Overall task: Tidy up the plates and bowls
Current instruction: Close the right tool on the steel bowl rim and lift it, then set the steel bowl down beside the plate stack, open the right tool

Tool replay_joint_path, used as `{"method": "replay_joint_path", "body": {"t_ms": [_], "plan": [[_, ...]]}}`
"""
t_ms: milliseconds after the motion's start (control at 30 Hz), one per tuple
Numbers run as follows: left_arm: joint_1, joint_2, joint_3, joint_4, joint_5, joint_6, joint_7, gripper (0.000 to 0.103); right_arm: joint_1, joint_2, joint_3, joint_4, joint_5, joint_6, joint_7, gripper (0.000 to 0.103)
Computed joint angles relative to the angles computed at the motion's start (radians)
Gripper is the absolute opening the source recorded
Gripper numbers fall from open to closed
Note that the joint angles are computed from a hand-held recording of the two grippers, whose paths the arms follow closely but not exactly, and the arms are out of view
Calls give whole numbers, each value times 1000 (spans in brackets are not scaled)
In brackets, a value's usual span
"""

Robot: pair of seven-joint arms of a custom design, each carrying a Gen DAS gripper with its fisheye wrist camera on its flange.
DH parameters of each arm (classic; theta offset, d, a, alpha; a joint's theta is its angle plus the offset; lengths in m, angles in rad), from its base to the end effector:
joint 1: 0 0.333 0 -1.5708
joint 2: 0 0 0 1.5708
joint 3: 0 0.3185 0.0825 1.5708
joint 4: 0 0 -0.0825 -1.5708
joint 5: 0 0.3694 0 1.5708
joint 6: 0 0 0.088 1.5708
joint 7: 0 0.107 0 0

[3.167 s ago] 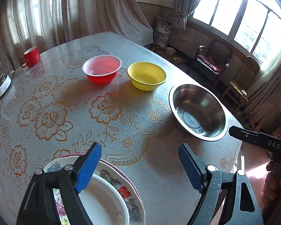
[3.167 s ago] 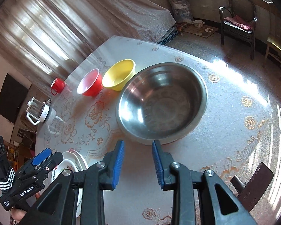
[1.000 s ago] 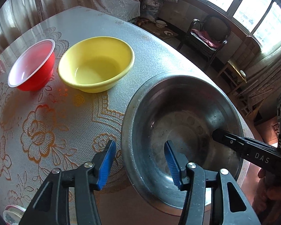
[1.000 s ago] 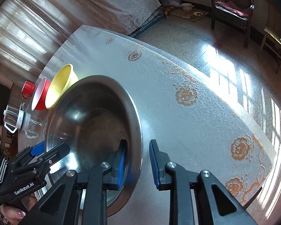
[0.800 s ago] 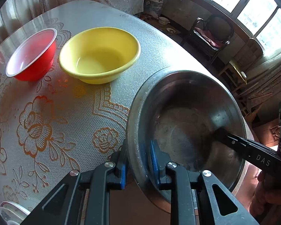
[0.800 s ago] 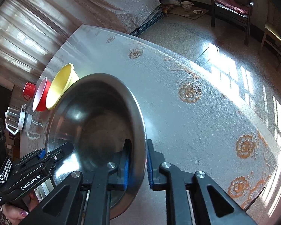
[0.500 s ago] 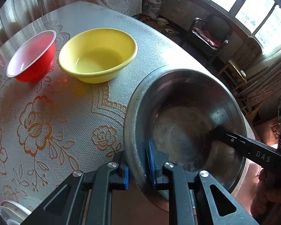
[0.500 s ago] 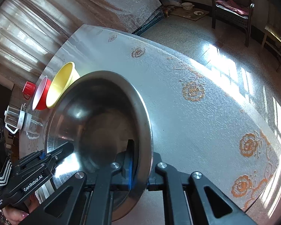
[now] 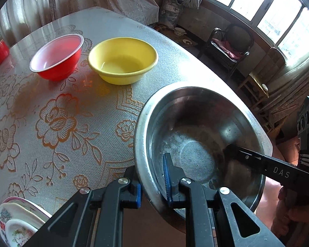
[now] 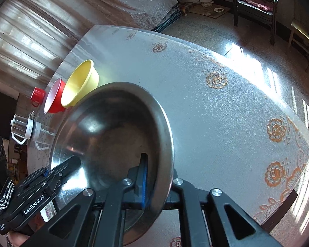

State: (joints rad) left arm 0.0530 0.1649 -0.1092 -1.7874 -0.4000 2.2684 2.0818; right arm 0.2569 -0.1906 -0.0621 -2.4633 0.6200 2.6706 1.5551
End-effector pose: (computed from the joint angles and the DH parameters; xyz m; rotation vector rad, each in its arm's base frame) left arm 0.6234 -0.0411 0.5009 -1.7079 2.4483 -0.7169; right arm 0.4695 0.0745 0.4167 -1.5491 2.0849 0.0811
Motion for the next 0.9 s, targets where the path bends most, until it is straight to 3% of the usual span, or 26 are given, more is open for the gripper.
{"method": "replay_joint_path", "body": {"t_ms": [467, 900], "plan": [[61, -65, 47, -83, 13, -30, -1, 21, 66, 45, 56, 55, -14, 12, -69, 7], [66, -116, 52, -162, 38, -59, 55, 25, 66, 63, 88, 38, -111, 51, 41, 10]]}}
